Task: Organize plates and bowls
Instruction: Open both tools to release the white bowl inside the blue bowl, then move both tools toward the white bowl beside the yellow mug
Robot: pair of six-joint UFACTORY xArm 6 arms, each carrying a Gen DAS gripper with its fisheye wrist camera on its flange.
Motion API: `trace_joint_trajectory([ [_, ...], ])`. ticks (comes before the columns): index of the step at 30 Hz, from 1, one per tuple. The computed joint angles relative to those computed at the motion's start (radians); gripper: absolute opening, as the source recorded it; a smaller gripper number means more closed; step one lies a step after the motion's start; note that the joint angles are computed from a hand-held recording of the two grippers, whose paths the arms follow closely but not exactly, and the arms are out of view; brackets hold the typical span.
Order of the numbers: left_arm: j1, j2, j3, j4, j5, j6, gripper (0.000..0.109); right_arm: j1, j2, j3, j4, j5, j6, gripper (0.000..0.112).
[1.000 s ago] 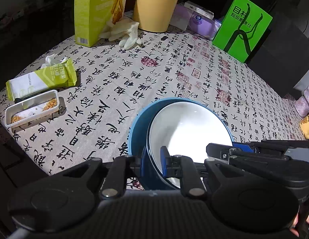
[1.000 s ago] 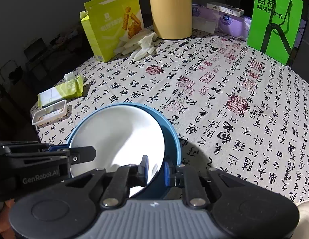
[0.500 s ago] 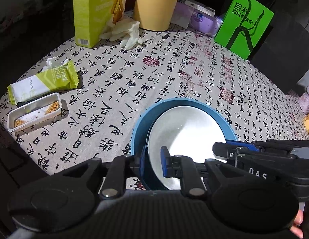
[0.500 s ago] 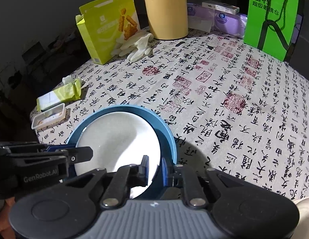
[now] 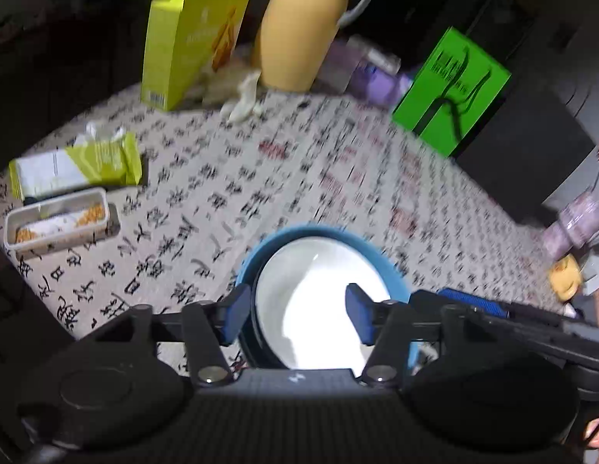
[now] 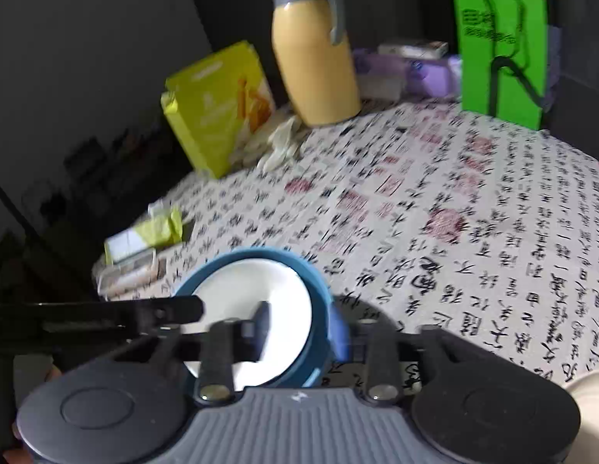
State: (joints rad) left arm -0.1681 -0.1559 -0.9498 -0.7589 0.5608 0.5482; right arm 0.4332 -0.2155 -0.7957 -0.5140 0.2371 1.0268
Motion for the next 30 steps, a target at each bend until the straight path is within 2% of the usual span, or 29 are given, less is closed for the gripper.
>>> trace_joint_trajectory([
  [3,-0.004,-0.043,0.034,-0.105,-0.034,0.079,0.077,-0.022,-0.058,0.045,-0.244,0.002,0.24,0.056],
  [5,-0.01,-0.07,0.058,-0.187,-0.06,0.144,0.085,-0.027,-0.1,0.071,-0.385,0.024,0.386,0.081],
  [7,-0.02,-0.095,0.081,-0.291,-0.092,0.229,0.096,-0.016,-0.151,0.098,-0.567,0.083,0.586,0.097],
  [9,-0.042,-0.123,0.107,-0.405,-0.149,0.338,0.102,0.016,-0.204,0.129,-0.704,0.184,0.747,0.101],
  [11,-0.07,-0.147,0.125,-0.51,-0.202,0.445,0.103,0.042,-0.251,0.163,-0.762,0.261,0.838,0.103],
  [14,-0.112,-0.177,0.145,-0.607,-0.253,0.559,0.103,0.061,-0.306,0.212,-0.787,0.321,0.878,0.103],
  [19,-0.199,-0.209,0.169,-0.712,-0.337,0.669,0.103,0.075,-0.385,0.288,-0.776,0.356,0.874,0.103],
  [30,-0.359,-0.233,0.203,-0.717,-0.457,0.642,0.103,0.101,-0.557,0.407,-0.755,0.438,0.835,0.103],
])
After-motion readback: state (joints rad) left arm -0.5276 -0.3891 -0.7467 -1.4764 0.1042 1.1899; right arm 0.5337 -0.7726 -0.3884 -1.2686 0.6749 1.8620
